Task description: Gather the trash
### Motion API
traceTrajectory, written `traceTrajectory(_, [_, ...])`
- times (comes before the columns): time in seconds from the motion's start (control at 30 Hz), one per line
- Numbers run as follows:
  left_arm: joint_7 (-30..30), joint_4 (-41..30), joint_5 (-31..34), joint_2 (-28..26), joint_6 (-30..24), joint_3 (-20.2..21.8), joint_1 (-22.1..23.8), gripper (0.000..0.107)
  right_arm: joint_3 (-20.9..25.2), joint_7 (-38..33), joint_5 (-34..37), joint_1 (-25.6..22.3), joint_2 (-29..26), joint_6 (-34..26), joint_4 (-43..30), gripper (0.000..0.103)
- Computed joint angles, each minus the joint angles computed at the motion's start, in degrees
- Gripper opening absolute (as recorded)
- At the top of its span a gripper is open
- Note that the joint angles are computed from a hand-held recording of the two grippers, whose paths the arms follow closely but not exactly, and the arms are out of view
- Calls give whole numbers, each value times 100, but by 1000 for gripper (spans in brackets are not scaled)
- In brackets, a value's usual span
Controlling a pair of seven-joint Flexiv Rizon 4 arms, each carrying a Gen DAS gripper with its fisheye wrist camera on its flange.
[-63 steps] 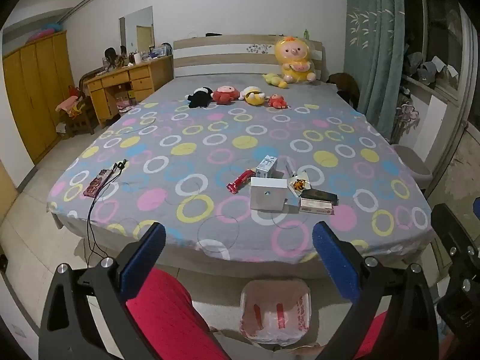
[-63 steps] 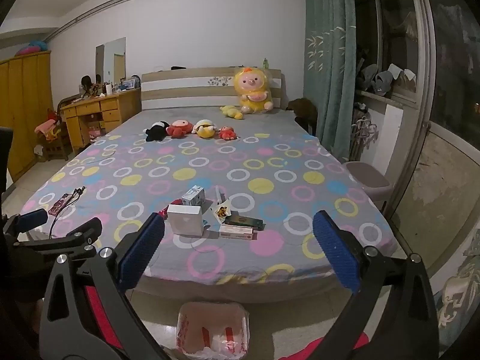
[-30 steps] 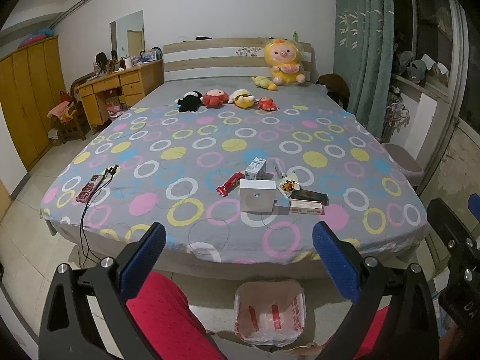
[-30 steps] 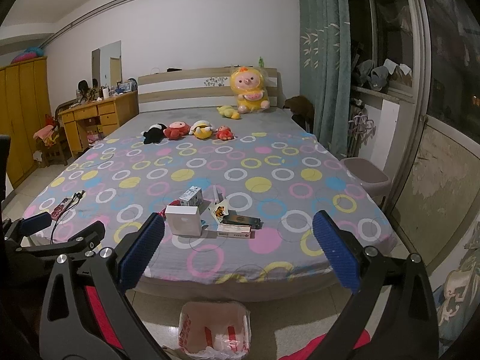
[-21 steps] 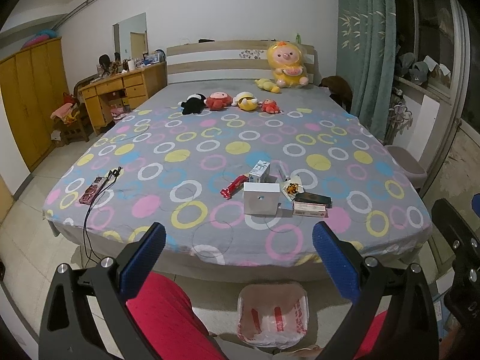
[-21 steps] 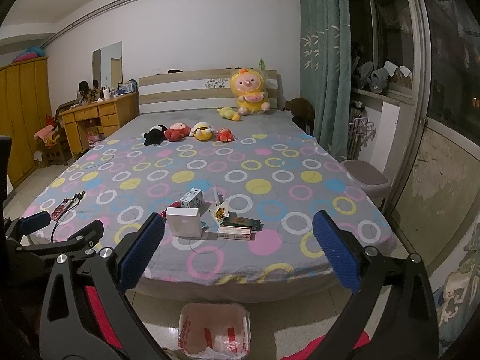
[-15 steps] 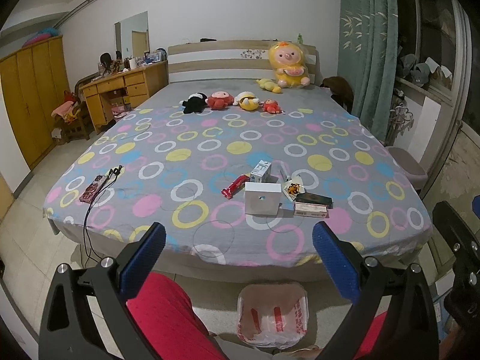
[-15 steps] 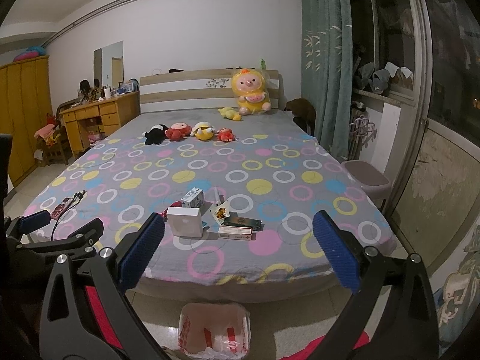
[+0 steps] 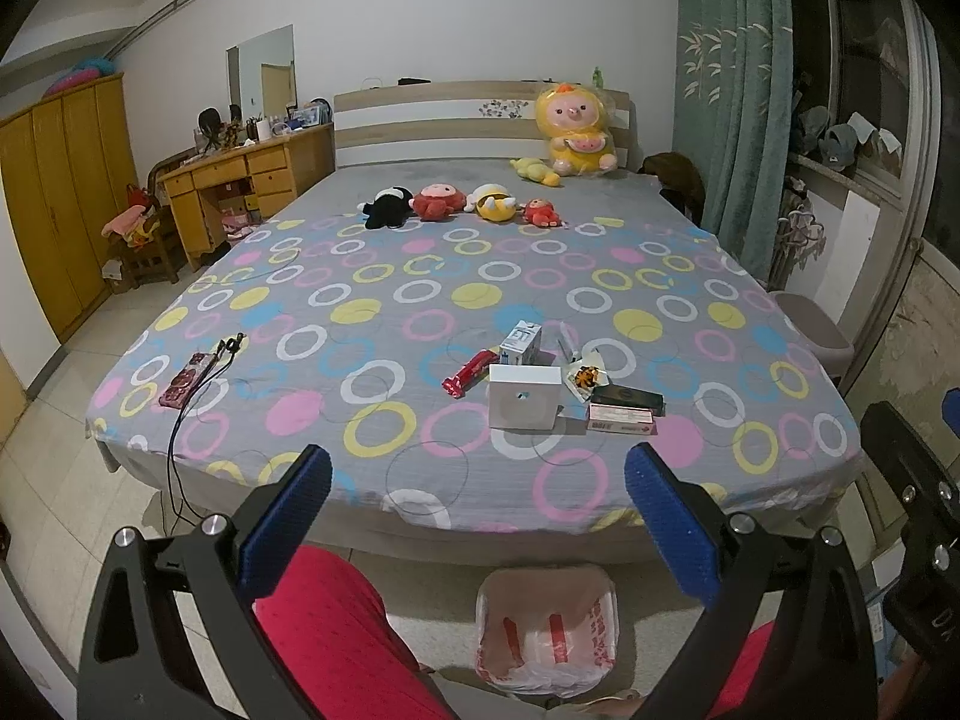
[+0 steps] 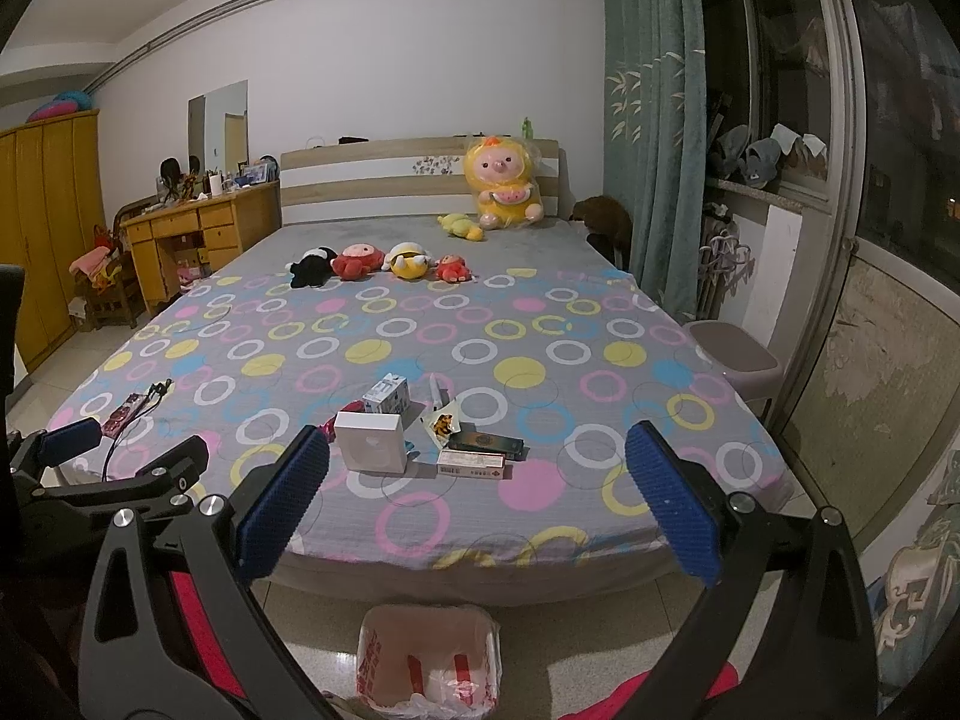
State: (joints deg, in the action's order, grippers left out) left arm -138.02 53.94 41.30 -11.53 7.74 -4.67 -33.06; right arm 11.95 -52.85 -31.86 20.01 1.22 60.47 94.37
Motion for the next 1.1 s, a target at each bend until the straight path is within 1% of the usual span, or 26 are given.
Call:
traceTrajectory(0.97, [110,-115,-11,-74,-52,23,-61,96,8,-3,-21,23,-14,-63,-43,97])
traceTrajectory(1.1, [279,-133,-86,-64,-77,44,1,96,-6,-195,79,15,-53,111,12,97])
